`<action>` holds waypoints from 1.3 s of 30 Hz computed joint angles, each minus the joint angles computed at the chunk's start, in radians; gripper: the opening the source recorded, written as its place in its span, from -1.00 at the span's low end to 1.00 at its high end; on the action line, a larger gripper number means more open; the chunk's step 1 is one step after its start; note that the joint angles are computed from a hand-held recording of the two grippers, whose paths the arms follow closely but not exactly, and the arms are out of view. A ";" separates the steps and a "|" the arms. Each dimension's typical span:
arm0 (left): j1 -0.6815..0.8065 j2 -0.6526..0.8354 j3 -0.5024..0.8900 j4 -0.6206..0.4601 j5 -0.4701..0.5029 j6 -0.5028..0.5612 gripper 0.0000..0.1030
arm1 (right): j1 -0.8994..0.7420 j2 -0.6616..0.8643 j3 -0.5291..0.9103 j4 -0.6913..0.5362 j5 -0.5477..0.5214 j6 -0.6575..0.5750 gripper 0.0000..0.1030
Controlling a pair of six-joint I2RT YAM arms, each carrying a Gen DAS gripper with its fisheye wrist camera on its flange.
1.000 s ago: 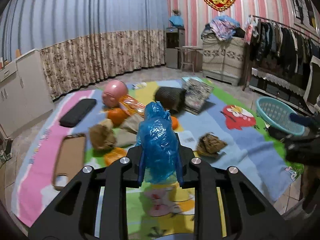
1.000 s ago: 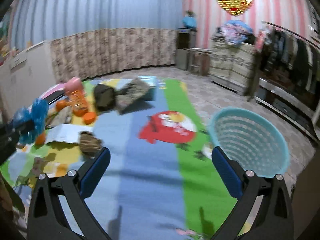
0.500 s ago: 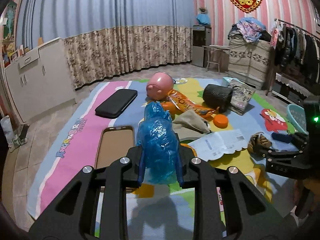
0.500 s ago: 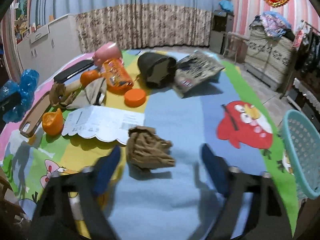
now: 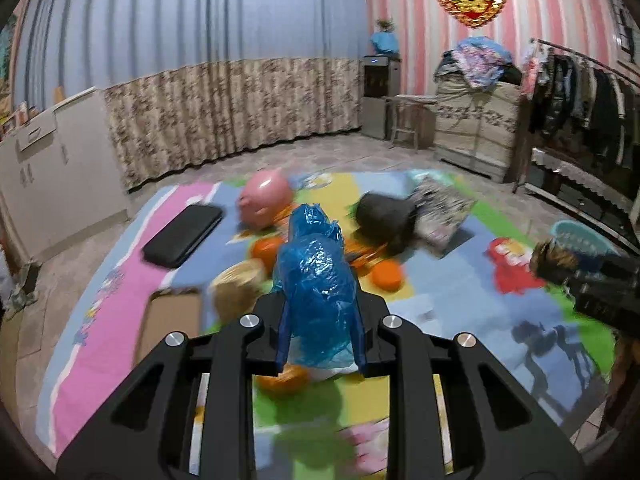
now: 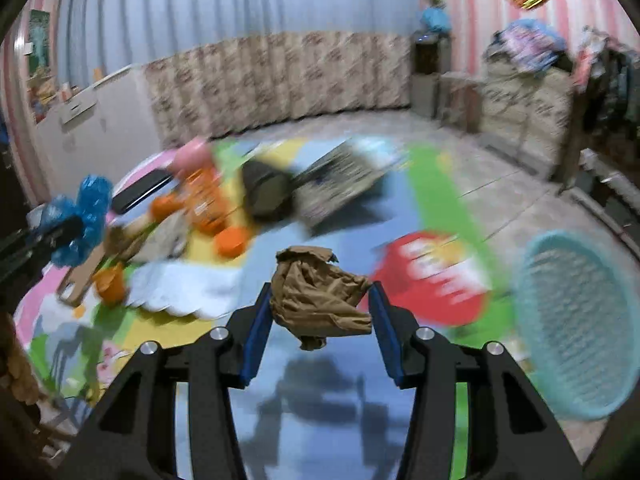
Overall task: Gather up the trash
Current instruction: 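Carry bag and cloth to the blue basket and open both grippers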
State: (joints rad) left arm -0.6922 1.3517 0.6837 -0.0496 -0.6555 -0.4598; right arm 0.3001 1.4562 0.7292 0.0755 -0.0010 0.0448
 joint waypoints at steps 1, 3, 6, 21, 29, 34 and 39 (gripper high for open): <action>-0.020 0.031 0.037 0.006 0.001 0.004 -0.56 | -0.049 -0.032 0.008 -0.027 0.001 -0.022 -0.07; -0.057 0.088 0.103 0.020 0.002 0.018 -0.56 | -0.131 -0.065 0.019 -0.049 -0.001 -0.060 -0.07; -0.115 0.195 0.224 0.033 0.003 0.045 -0.56 | -0.273 -0.068 0.034 -0.060 -0.015 -0.105 -0.07; -0.241 0.831 0.949 -0.041 0.161 0.077 -0.56 | -0.706 0.139 0.145 -0.026 -0.177 -0.095 -0.07; -0.260 1.162 1.453 -0.246 0.240 0.110 -0.55 | -0.777 0.230 0.188 0.018 -0.227 -0.046 -0.07; -0.266 1.349 1.775 -0.396 0.282 0.107 -0.54 | -0.813 0.234 0.189 0.035 -0.246 -0.026 -0.07; -0.268 1.470 2.015 -0.527 0.260 0.104 -0.04 | -0.825 0.259 0.205 0.024 -0.248 -0.006 -0.07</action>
State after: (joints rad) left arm -0.9607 2.8217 2.6987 -0.5763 -0.3957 -0.3562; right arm -0.5244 1.7156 0.9346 0.0997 -0.2491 0.0386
